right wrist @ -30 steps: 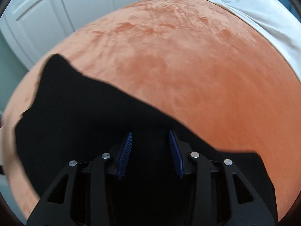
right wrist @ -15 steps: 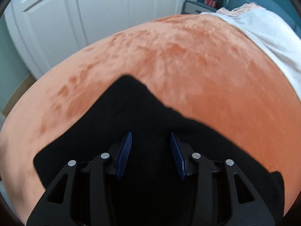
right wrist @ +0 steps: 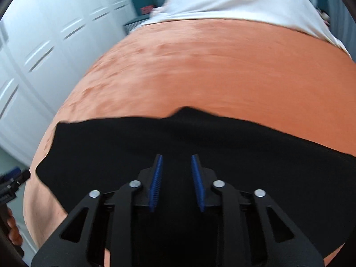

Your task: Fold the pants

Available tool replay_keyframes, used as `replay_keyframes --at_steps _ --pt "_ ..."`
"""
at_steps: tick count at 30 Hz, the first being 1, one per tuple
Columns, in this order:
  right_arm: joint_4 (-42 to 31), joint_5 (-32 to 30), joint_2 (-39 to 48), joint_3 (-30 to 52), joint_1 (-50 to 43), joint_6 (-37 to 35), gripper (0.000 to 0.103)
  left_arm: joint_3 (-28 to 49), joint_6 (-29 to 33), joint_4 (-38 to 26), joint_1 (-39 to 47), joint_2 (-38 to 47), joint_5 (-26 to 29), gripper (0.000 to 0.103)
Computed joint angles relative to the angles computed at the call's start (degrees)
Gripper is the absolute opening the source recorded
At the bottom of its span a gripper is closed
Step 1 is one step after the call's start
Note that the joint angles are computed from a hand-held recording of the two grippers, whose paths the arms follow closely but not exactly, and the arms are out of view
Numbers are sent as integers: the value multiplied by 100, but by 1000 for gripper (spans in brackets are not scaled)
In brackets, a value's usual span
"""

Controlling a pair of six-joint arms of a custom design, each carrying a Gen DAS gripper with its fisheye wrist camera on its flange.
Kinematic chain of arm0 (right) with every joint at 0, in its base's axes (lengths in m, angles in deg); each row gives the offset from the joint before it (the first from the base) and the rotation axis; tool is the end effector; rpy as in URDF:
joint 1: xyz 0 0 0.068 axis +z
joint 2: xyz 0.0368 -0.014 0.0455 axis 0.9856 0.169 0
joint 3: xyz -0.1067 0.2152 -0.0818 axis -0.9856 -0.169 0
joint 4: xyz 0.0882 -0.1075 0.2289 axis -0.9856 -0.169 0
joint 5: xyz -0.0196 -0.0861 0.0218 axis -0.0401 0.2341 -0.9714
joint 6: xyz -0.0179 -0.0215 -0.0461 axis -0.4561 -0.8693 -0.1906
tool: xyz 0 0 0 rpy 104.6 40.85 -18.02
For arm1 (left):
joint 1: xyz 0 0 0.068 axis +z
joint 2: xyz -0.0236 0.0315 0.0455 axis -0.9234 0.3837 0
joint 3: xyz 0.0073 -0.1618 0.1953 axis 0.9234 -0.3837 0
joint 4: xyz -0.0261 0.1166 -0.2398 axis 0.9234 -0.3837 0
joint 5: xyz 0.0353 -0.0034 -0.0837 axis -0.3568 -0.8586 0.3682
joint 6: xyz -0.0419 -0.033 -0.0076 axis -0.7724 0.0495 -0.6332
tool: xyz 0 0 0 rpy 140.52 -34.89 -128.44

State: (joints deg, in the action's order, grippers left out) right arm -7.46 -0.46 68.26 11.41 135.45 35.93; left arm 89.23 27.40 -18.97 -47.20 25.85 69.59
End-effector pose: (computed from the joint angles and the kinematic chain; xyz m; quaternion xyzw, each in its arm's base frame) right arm 0.0960 0.1012 0.2204 0.3327 0.8856 0.0090 0.3240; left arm 0.2607 0.0816 0.2346 0.2571 0.9272 -0.0528 0.2672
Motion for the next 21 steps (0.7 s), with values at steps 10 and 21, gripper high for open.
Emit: replay_keyframes --at_steps 10,21 --pt "3101 -2136 672 -815 -3156 -4149 14 -716 -816 1125 -412 448 -931 98" --pt "2097 -2209 -780 -500 -3926 -4651 15 -674 -811 1052 -326 507 -823 98"
